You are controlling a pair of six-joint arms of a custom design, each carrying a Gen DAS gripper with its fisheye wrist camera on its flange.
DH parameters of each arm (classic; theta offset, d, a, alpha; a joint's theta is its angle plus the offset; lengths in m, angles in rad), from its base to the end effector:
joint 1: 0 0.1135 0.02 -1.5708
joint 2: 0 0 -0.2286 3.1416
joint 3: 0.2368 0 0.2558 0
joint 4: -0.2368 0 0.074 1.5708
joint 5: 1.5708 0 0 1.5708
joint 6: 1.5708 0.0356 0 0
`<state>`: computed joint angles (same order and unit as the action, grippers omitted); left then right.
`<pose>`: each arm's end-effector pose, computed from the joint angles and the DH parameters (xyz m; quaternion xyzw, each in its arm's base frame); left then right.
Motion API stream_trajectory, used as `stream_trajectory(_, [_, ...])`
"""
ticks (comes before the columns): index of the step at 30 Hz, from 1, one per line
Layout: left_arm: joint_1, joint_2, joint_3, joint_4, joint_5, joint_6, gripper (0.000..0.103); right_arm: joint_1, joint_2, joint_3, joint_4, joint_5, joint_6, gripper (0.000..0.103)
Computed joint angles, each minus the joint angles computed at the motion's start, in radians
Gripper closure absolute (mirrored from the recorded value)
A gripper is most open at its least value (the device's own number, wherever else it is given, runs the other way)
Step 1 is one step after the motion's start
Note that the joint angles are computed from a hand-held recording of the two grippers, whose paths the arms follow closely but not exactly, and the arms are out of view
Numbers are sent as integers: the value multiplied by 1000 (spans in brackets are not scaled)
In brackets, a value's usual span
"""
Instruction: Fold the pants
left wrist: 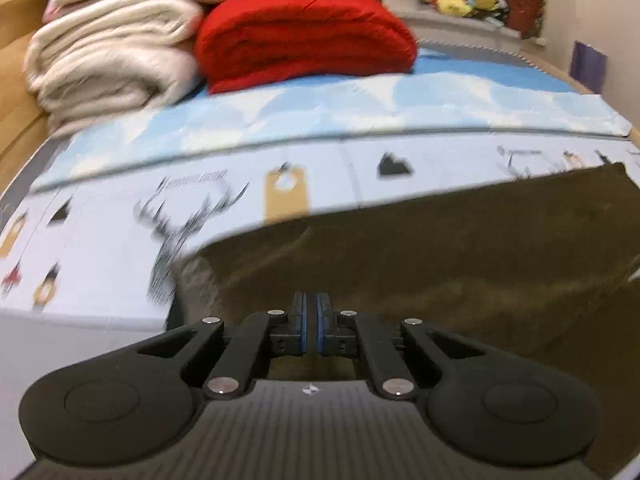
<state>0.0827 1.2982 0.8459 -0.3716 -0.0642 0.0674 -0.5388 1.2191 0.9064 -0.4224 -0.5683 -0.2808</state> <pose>0.2816 0.0256 0.1986 -0.0188 0.9305 0.0571 0.3614 0.2445 -0.1239 0.2390 0.0001 0.8847 0.0798 0.4594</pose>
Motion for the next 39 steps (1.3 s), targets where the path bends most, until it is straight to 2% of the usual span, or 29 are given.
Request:
stream_trajectory(2, [-5, 129, 81, 60, 21, -4, 96, 17, 6, 6, -5, 14, -15, 102])
stream_trajectory(4, [-12, 271, 163, 129, 2, 8, 96, 33, 4, -2, 8, 36, -15, 102])
stream_trajectory(8, [12, 535, 327, 187, 4, 75, 92, 36, 31, 5, 18, 70, -13, 102])
stream_trajectory(11, [42, 702, 461, 176, 31, 120, 78, 22, 69, 20, 32, 84, -13, 102])
stream_trajectory(13, [65, 772, 524, 185, 67, 144, 58, 13, 103, 34, 41, 101, -34, 102])
stream_trajectory(15, [84, 829, 589, 189, 93, 171, 47, 3, 133, 45, 47, 112, -57, 102])
stream_trajectory(17, [95, 893, 681, 153, 113, 198, 43, -9, 160, 57, 51, 114, -76, 102])
stream_trajectory(19, [108, 987, 831, 19, 163, 215, 40, -15, 183, 69, 59, 122, -84, 102])
stream_trajectory(21, [112, 1053, 935, -93, 205, 252, 41, -18, 202, 81, 62, 129, -86, 102])
stream_trajectory(22, [108, 1052, 927, -80, 201, 284, 44, -19, 208, 84, 64, 134, -88, 102])
stream_trajectory(23, [106, 1046, 912, -64, 212, 309, 52, -19, 214, 87, 65, 137, -92, 102])
stream_trajectory(24, [108, 1046, 916, -75, 235, 314, 66, -19, 219, 90, 66, 138, -95, 102])
stream_trajectory(25, [104, 1035, 901, -60, 226, 318, 73, -19, 223, 91, 67, 140, -96, 102])
stream_trajectory(26, [96, 1016, 871, -36, 209, 340, 76, -18, 227, 94, 68, 142, -98, 102])
stream_trajectory(28, [82, 959, 792, 15, 173, 382, 95, -17, 235, 100, 67, 147, -97, 102])
stream_trajectory(33, [58, 726, 544, 96, 152, 433, 100, -16, 235, 102, 66, 151, -100, 102])
stream_trajectory(36, [21, 476, 310, 125, 144, 452, 100, -17, 222, 96, 59, 144, -98, 102])
stream_trajectory(39, [-40, 173, 87, 49, 143, 411, 101, -26, 196, 79, 55, 136, -97, 102])
